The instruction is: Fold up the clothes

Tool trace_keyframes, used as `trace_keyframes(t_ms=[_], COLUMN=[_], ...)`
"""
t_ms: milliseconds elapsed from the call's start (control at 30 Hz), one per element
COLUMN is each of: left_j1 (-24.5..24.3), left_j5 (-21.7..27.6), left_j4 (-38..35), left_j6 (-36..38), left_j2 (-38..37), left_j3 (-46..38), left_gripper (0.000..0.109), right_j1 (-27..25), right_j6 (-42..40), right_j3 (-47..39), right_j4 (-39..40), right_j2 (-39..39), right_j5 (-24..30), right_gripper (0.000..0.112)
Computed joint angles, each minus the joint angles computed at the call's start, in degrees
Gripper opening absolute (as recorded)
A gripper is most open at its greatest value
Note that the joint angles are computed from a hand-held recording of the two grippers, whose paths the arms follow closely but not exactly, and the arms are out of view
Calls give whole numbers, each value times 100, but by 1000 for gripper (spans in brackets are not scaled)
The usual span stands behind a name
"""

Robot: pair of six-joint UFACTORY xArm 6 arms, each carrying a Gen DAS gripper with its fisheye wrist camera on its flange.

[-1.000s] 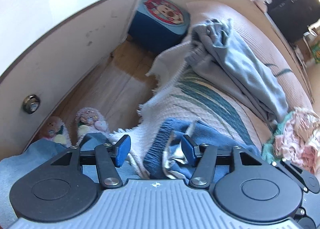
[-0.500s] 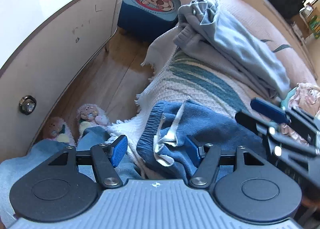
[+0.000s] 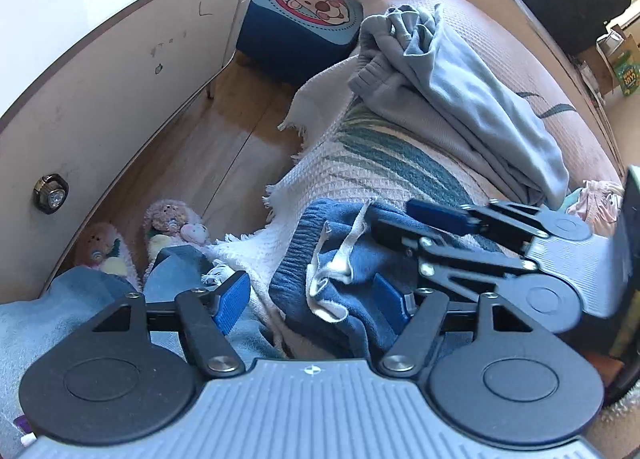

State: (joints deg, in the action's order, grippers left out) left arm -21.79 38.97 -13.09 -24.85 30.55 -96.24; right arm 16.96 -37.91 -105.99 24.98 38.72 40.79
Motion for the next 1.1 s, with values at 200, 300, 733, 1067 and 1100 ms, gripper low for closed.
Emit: trace_keyframes(t_ms=[200,300,733,1067,1100], left_j1=[24,34,256,261,248], left_j5=[143,174,-413,-514,-501], left_j4=[-111,-69,-11,180,198], left_j6=[176,143,-690,-1058,-1058], left_j2=[93,134,-234,-234,-224], left_j3=[-78,-114,495,400,378], left_gripper=[67,67,67,67,67], right_j1=[65,104,44,60,97], right_j6=[-86,82,203,-1274,-1314], right_j3=[-53,-315,241,2039,2110], right_j4=[10,-185,-258,705,717], right_j2=[-19,159,-156,-1661,-1671], right_j5=[-101,-90,-886,-786,-816], right_gripper=[7,6,39,32,31])
